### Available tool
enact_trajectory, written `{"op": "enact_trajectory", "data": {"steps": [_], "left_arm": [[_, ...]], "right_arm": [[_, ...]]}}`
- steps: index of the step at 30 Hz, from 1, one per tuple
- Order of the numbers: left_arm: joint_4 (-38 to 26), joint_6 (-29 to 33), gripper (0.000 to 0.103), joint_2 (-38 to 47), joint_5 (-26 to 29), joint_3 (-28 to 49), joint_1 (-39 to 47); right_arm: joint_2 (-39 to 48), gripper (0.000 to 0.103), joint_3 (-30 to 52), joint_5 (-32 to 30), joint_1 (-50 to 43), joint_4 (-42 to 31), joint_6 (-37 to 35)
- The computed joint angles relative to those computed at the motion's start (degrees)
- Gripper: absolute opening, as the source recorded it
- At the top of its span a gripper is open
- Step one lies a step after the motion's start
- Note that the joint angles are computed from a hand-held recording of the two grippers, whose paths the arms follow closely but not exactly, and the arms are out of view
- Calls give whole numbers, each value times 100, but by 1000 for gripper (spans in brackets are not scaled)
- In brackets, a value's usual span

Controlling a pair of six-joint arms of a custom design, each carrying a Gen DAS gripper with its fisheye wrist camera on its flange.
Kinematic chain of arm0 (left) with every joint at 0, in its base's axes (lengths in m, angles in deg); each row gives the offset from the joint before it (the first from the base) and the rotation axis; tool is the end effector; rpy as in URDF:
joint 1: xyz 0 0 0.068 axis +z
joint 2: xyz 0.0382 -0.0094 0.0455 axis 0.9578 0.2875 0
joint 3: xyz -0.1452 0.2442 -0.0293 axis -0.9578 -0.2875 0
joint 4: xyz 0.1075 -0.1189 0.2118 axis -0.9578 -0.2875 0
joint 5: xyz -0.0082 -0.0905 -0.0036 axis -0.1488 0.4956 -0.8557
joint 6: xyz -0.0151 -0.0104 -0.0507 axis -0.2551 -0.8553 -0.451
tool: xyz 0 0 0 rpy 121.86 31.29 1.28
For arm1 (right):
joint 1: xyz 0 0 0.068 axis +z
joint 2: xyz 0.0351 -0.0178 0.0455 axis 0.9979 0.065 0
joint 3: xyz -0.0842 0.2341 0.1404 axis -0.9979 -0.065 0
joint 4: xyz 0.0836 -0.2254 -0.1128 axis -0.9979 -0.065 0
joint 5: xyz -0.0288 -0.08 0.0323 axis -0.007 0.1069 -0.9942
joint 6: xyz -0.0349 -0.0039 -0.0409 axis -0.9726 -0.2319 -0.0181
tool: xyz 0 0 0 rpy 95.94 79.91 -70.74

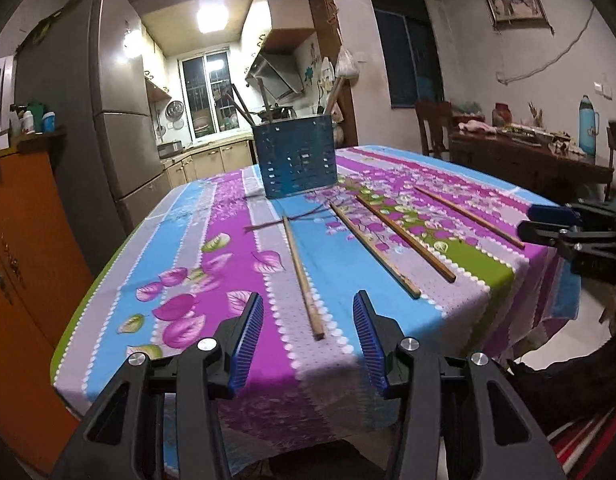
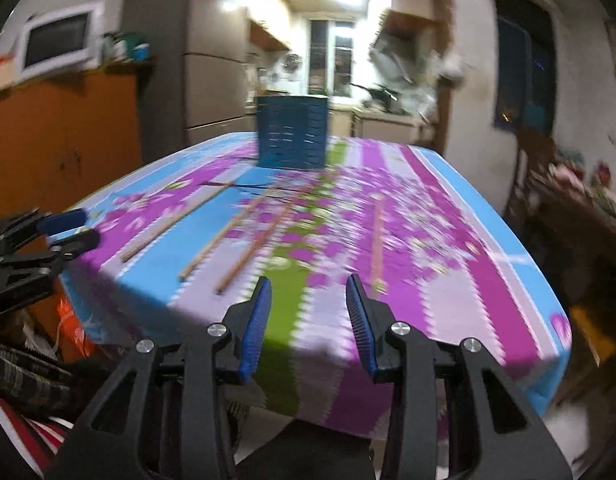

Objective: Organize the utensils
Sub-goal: 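Move both open tools back down to the remaining chopsticks, then close the left tool on a chopstick while the right tool grasps another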

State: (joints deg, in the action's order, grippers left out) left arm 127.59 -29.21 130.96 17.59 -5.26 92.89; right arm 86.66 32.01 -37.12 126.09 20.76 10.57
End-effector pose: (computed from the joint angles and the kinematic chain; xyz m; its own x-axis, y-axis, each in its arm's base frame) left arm 0.2878 0.0748 0.0249 -0.2505 0.3931 -0.8847 0.6251 0.7635 0.1622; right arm 0.2185 0.1503 0.0429 -0.4708 0.0339 -0.8816 0.1636 0.9853 -0.0495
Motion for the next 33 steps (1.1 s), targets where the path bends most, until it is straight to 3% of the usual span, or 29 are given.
{"op": "enact_trajectory", "data": {"steps": [5,12,14,18,21,33], "left_arm": [[1027,-235,49,488,-511,-171,-271],[1179,-592,49,764,-638,29,-397],[1126,-585,48,845,-663,113,-440],[968,-724,32,983,-732,280,-506],[995,-950,26,1077,-670,356,-486],[1588,-1132,15,1393,-513,351,-497]], "right_arm": [[83,37,451,-142,30,-314,-176],[377,37,989,-298,14,-737,101],[439,31,1104,-292,7,-871,179],[567,24,1318,-329,-33,-1146,431],[631,23,1413,-273,-1,-1234,546],[904,15,1723,23,45,-1561,957]]}}
